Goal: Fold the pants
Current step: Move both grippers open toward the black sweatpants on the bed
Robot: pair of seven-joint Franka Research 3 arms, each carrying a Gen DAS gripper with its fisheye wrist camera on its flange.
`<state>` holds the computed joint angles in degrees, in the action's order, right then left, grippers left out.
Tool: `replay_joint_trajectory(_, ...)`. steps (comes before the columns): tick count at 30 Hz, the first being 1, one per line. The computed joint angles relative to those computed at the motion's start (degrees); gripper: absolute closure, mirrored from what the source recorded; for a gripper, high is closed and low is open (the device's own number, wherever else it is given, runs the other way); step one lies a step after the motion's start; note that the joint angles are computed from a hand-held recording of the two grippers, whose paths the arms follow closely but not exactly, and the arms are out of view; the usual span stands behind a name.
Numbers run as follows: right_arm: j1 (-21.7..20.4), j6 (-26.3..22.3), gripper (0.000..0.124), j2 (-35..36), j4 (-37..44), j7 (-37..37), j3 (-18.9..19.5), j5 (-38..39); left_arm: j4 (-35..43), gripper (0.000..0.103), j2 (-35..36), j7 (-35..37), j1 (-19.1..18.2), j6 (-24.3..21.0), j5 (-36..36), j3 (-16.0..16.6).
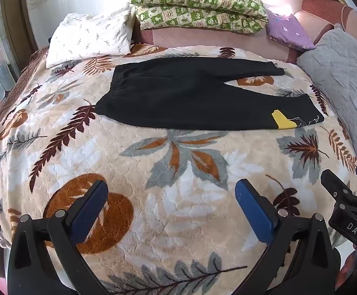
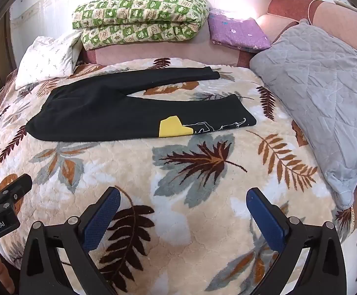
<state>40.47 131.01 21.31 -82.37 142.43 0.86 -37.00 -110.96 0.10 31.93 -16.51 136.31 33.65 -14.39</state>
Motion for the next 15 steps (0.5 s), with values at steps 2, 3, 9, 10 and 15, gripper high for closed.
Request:
replay_joint_trajectory(2, 0.1, 0.3, 0.021, 0.0, -0.2, 0.3, -0.1, -0.3, 0.2, 0.0, -0.1, 0.4, 0.1, -0.2, -0.3, 0.1)
replay_joint_trajectory(3, 0.1, 0.0, 0.021, 0.0, -0.1, 0.2, -0.1, -0.3, 0.3, 0.0, -0.1, 0.0, 0.2, -0.4, -0.1, 0.1)
replay_joint_trajectory(9, -0.2, 0.5, 0.021, 0.3, -0.1, -0.1, 0.0, 0.5, -0.5, 0.0, 0.1, -3.8, 0.0, -0.3, 3.1, 0.0)
replay_joint_trajectory(10, -0.3, 0.5, 0.021, 0.2, -0.2, -0.3, 0.0, 0.6, -0.5, 0.0, 0.1, -4.1, 0.1, -0.3, 3.1, 0.0)
replay_joint_trajectory(15, -0.2, 1.2, 0.021, 0.3, -0.5, 0.1, -0.3, 0.2, -0.7, 0.0, 0.1, -5.1, 0.0, -0.9, 3.4, 0.1)
